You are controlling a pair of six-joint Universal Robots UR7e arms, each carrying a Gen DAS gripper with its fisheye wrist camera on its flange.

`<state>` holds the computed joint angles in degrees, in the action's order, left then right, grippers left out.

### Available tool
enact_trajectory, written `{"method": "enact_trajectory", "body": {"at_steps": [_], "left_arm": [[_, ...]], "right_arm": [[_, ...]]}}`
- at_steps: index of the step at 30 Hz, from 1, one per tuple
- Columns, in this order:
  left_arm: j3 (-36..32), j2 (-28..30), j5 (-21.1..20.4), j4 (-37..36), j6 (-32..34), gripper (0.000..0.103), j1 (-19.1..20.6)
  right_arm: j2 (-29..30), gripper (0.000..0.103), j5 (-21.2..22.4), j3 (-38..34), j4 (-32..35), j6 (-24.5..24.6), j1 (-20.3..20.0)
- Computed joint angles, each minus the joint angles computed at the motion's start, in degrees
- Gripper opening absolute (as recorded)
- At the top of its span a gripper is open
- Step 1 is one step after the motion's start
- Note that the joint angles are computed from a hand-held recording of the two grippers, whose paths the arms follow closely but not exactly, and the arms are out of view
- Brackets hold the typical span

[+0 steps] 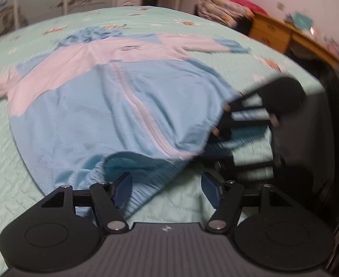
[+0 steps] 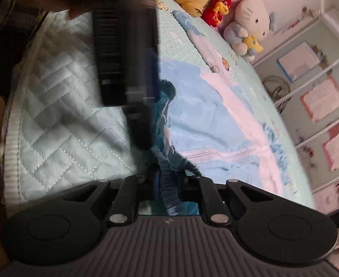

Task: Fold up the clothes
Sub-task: 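Pinch the elastic hem with the right gripper while the left gripper pinches beside it, then open both grippers to release the hem and lift away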

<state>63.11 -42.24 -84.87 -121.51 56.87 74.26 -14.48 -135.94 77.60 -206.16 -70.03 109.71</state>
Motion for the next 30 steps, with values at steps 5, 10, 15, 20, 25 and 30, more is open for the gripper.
{"method": "enact_trajectory", "body": {"at_steps": [5,10,15,20,25,30], "left_arm": [[4.90,-0.66,2.40,-8.38,7.00,0.066,-0.60],[3.20,0.71,4.12,-8.29,11.56,0.004,-0.81],[2.20,-0.92,5.49,-2.07,15.06,0.003,-0.60],[2.29,-1.00,6.36,-1.58,15.63,0.003,-0.50],[4.16,-1.88,6.68,-3.60,16.41,0.007,-0.44],[5.28,-2.91,6.71,-6.08,12.63,0.027,0.24]], "right_arm": [[-4.94,0.003,2.97,3.70,9.51,12.77,-0.24],[-7.25,0.002,4.61,6.69,11.22,14.41,-0.59],[-9.40,0.001,7.51,10.02,12.88,15.25,-0.91],[-9.84,0.001,9.46,11.87,11.84,15.89,-0.76],[-8.94,0.006,8.41,11.89,10.12,14.22,-0.44],[-10.15,0.012,10.21,13.86,8.93,18.74,-0.66]]}}
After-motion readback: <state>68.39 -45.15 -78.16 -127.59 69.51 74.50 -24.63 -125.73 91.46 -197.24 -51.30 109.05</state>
